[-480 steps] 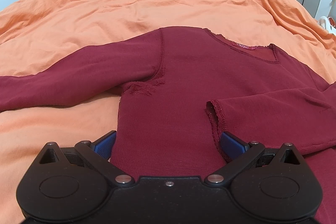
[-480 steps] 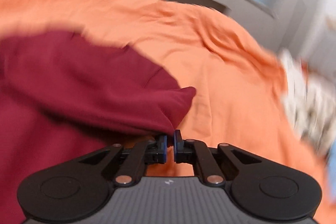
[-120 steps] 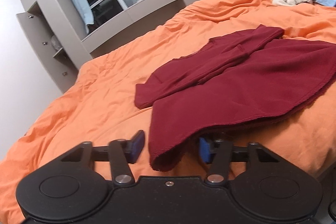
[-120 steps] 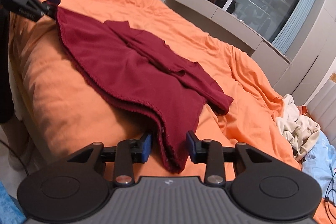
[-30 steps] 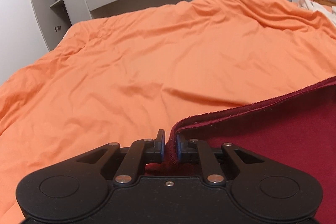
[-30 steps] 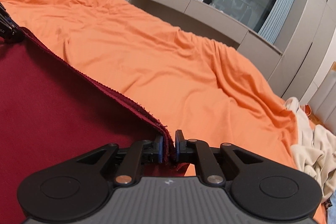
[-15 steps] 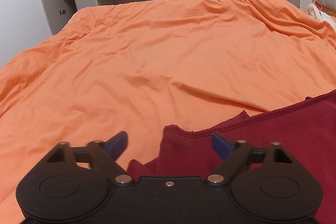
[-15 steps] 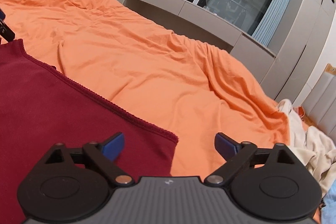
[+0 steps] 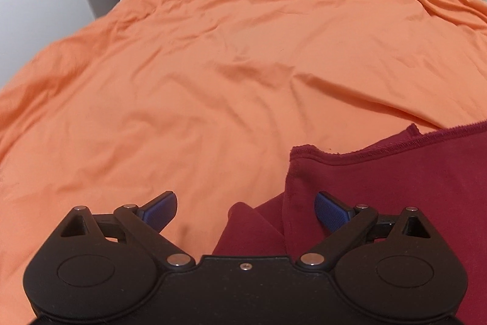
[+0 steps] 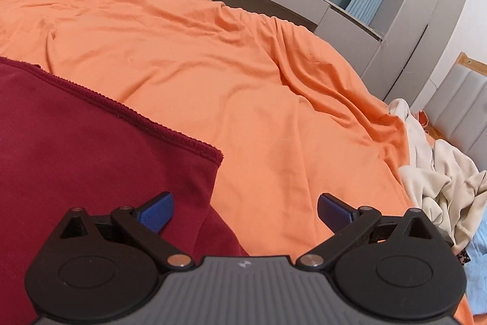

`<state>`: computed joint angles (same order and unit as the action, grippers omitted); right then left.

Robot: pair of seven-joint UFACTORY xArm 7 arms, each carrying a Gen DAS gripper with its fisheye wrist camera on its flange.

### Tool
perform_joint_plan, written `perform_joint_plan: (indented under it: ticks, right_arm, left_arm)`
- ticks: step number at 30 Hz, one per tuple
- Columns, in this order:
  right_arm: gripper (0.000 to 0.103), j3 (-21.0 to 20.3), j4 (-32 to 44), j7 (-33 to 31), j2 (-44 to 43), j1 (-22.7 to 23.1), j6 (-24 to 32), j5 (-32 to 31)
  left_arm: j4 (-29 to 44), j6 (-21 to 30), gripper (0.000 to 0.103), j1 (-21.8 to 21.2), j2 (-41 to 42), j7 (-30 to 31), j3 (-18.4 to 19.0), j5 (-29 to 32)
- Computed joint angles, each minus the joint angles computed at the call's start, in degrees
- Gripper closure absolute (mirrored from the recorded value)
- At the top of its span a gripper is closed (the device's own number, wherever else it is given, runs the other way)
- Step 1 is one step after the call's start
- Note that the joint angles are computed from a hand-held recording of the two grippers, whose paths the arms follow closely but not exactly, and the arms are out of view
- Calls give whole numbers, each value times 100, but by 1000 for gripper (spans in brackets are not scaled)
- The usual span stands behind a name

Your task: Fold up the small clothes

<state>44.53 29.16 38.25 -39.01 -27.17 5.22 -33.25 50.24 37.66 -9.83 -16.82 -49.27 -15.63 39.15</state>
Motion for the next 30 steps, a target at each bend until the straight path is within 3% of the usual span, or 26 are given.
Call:
perform_joint_plan:
  ticks: [7,13,18,22,24,27,30]
  right_arm:
    - [0,-446,-237,-191,-439,431,55,138]
    - [0,-1388,-630,-420,-1025,1499,359,635]
    - [0,-1676,-767,-498,-1282,2243,406,1046]
    - [0,-1618,-999,-548,-1645,2833,465,1218]
    - [0,-1436,-1076,-512,-1881,2970,504,1234]
    - [0,-1282,-1156,-467,-2135,3208,550,1268]
    - [0,-1239,-1196,-375,-2181,3477,617,1377]
  left_arm:
    - [-189,-228,2,72,-454,-204,-15,-89]
    - [-639,-531,1,139,-1296,-47,-16,-581]
    - [-1196,-887,1,287,-2024,130,105,-1206]
    - [-1681,-1283,1,224,-2342,541,539,-1834]
    - [-1858,-1431,1,-25,-2337,964,911,-2241]
    - [-2113,-1706,1,-651,-2336,1698,1632,-3008]
    - [-2395,-2036,1,-1570,-2534,2591,2533,-3826]
